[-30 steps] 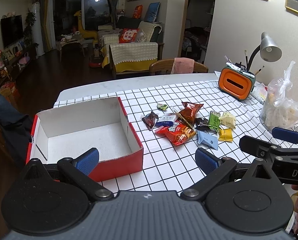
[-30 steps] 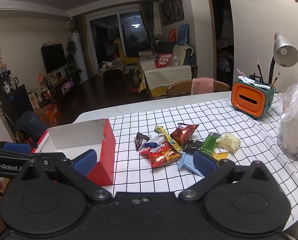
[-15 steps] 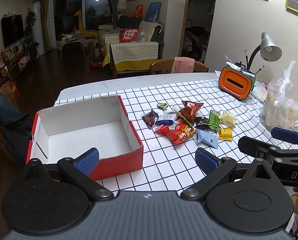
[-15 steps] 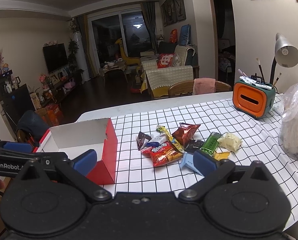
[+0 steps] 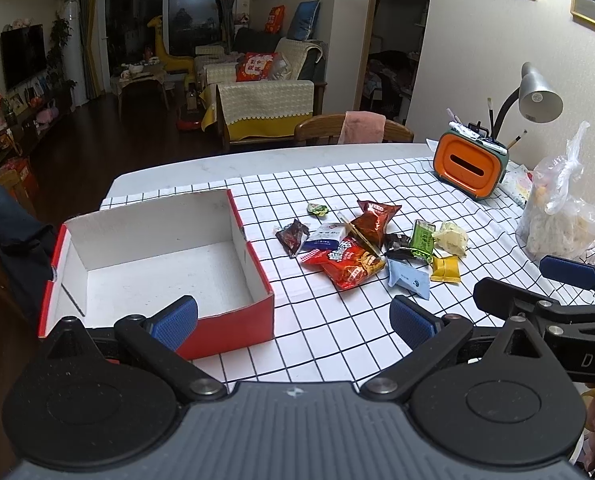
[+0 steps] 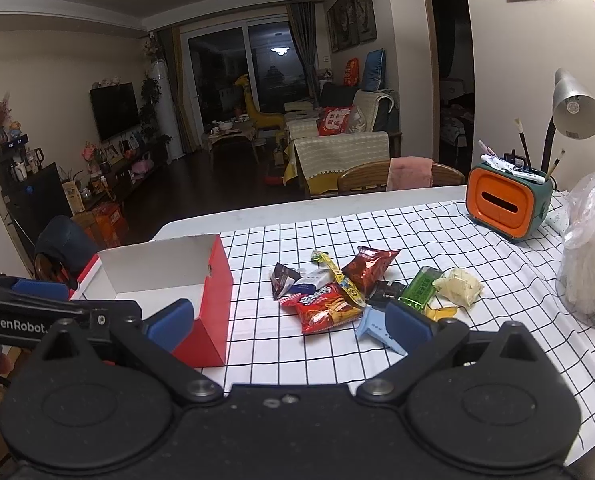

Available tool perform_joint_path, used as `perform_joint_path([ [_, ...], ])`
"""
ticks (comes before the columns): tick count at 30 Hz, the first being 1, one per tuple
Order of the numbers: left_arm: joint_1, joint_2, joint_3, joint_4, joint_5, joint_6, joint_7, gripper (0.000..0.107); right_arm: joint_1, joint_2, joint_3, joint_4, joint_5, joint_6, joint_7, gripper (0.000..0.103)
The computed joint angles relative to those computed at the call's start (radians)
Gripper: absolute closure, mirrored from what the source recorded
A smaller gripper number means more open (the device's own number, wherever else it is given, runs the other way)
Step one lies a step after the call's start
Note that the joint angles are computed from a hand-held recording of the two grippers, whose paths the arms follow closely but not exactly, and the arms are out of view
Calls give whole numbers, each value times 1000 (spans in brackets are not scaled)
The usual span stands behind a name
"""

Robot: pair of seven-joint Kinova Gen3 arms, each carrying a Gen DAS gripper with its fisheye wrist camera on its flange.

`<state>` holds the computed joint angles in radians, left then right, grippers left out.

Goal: Organize snacks
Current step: 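Grasp the red chip bag with the left tool while the right tool grasps the yellow candy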

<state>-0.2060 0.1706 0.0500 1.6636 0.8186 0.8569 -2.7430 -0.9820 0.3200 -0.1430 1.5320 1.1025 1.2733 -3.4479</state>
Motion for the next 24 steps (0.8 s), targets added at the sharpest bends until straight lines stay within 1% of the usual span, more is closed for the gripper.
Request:
perform_joint_path([
  [6, 57, 21, 20, -17, -63, -48, 87, 5, 36, -32, -3, 50, -12, -42, 6, 1],
  [12, 130, 65, 47, -63, -186, -90, 241, 5, 116, -82, -11, 130, -43, -128, 10, 3],
  [16, 167, 95, 71, -89, -245, -116, 312, 5, 189, -116, -12, 187, -79, -217, 33, 5],
  [18, 190, 118, 81, -111, -279, -124, 354, 5, 236, -136, -10, 222, -101, -288, 68, 5],
  [21, 244, 155, 79, -151, -367, -138, 456, 5, 311, -147, -2, 260, -156, -386, 173, 9],
  [24, 295, 203, 75, -201, -454, -133, 564, 5, 368, -149, 18, 295, -202, -456, 217, 13],
])
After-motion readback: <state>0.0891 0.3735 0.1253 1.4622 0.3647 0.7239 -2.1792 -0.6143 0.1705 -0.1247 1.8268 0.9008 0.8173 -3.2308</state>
